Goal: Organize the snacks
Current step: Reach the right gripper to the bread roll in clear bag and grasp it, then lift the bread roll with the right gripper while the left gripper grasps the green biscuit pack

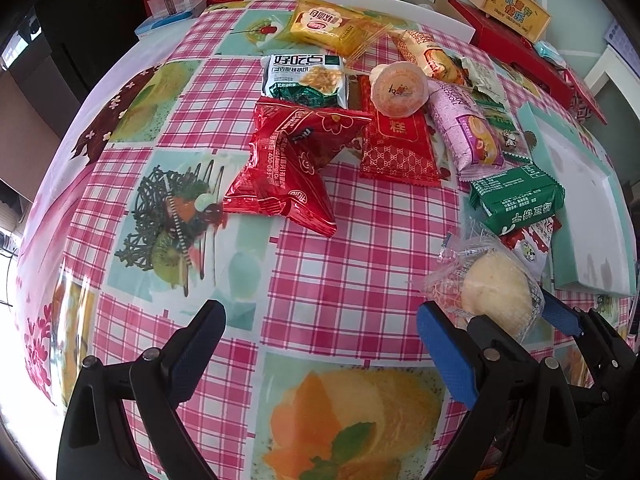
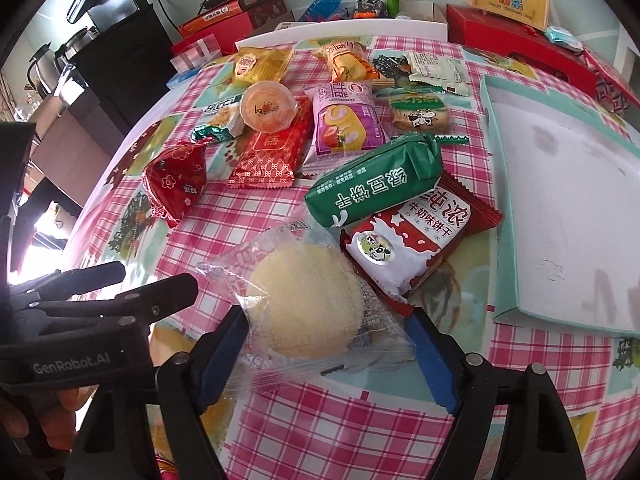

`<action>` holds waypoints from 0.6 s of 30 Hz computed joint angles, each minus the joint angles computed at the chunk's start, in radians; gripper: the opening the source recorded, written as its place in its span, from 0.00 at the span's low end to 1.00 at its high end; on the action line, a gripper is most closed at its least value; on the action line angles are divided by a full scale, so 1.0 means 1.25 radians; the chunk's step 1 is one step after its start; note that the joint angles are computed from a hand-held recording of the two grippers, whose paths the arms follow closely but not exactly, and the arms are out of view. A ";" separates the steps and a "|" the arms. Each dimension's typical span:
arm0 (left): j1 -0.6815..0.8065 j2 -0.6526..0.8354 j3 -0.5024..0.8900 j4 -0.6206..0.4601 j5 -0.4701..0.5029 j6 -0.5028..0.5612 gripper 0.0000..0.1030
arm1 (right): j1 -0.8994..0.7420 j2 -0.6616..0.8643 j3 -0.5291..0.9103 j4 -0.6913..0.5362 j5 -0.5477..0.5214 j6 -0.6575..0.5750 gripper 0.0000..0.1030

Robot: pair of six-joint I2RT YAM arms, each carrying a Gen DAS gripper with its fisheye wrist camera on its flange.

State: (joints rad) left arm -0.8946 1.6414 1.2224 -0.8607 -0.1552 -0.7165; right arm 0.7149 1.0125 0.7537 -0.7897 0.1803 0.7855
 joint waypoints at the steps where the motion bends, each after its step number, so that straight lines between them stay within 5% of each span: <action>1: -0.002 0.000 0.000 0.000 -0.001 -0.001 0.94 | -0.001 -0.004 -0.001 0.000 -0.001 0.001 0.78; 6: -0.005 -0.001 0.002 -0.005 -0.001 -0.004 0.94 | 0.004 -0.036 -0.009 -0.012 -0.004 0.008 0.72; 8: -0.006 -0.004 0.002 -0.006 -0.001 -0.004 0.94 | 0.006 -0.049 -0.013 -0.010 -0.010 0.008 0.57; 18: -0.023 -0.015 0.021 -0.022 0.002 -0.013 0.94 | 0.054 -0.107 -0.018 -0.050 0.020 0.061 0.54</action>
State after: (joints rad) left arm -0.9239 1.6232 1.2489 -0.8883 -0.1528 -0.7331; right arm 0.7824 0.8789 0.7310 -0.8521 0.2048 0.8614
